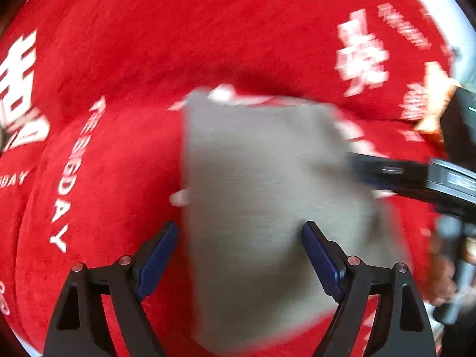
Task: Fold small clothes
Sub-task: 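Open both grippers and release the folded sweater, then move the left gripper to the folded sweater edge while the right gripper approaches it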
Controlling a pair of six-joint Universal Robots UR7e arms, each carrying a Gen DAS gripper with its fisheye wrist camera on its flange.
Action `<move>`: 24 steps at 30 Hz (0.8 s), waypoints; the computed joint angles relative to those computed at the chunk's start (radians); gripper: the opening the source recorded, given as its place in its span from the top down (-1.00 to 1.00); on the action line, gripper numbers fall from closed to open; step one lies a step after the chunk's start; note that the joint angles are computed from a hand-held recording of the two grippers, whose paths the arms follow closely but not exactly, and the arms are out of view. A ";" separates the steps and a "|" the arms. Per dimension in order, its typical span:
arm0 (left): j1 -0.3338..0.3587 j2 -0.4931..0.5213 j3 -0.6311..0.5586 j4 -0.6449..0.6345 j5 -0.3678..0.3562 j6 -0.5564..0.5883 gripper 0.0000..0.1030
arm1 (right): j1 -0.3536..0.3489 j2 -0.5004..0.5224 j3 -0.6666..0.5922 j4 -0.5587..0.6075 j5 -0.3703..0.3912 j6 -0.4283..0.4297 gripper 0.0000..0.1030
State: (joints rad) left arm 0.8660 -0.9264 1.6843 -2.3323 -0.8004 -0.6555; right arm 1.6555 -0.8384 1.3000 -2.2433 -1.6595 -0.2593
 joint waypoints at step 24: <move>0.053 -0.203 0.135 -0.163 -0.094 0.002 -0.68 | 0.025 -0.304 0.398 -0.388 -0.161 -0.165 -0.58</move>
